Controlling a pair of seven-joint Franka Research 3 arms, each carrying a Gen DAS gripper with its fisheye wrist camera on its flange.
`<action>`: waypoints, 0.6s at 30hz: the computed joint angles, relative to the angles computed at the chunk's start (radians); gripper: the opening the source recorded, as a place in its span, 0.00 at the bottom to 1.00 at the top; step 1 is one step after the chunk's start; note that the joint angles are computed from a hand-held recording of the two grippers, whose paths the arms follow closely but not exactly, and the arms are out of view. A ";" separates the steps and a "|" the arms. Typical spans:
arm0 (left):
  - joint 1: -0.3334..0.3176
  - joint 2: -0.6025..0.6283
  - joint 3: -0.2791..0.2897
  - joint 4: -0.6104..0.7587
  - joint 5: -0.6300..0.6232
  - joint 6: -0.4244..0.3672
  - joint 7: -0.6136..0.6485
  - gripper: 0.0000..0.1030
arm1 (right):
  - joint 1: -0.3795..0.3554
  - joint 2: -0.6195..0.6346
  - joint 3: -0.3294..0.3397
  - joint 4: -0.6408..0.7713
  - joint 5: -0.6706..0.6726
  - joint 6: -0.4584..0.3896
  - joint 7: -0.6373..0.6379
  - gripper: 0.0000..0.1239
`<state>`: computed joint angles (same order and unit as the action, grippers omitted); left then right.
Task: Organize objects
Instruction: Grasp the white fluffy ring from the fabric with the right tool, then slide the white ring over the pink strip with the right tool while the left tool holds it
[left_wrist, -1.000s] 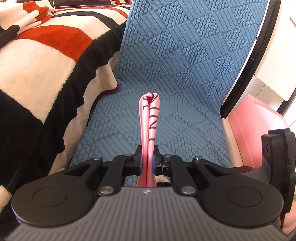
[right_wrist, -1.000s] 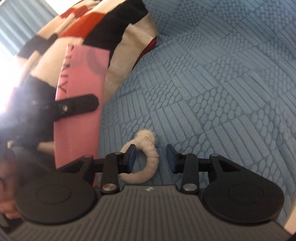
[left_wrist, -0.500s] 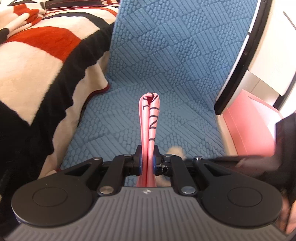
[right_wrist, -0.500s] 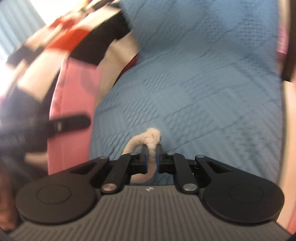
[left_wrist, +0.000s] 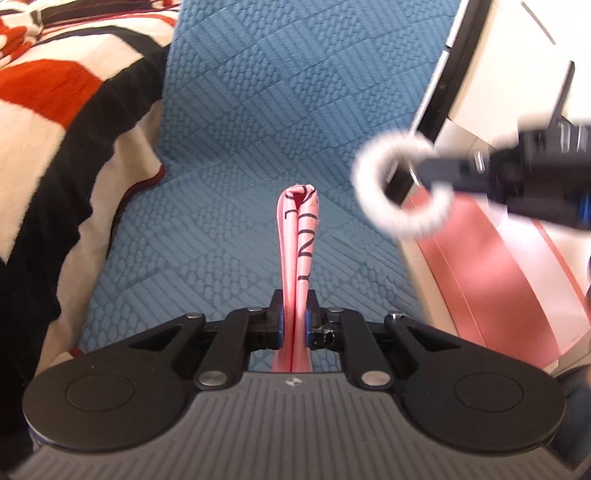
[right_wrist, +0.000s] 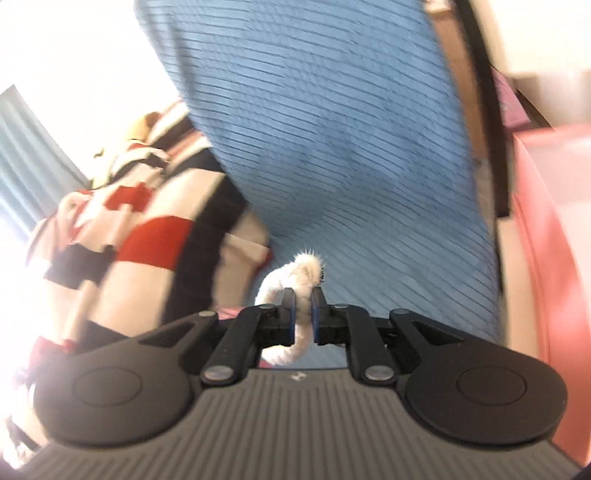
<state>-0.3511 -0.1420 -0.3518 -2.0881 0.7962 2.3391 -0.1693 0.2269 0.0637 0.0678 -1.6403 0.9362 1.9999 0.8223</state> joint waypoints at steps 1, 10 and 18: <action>-0.002 0.007 -0.002 0.008 0.000 -0.008 0.012 0.12 | 0.004 -0.002 0.005 0.012 -0.001 -0.009 0.007 0.09; -0.022 0.035 -0.009 0.047 0.073 -0.046 0.032 0.12 | 0.067 0.010 0.036 0.078 -0.167 -0.002 0.081 0.10; -0.033 0.044 -0.002 0.060 0.108 -0.060 0.048 0.12 | 0.106 0.017 0.045 0.089 -0.333 0.039 0.195 0.12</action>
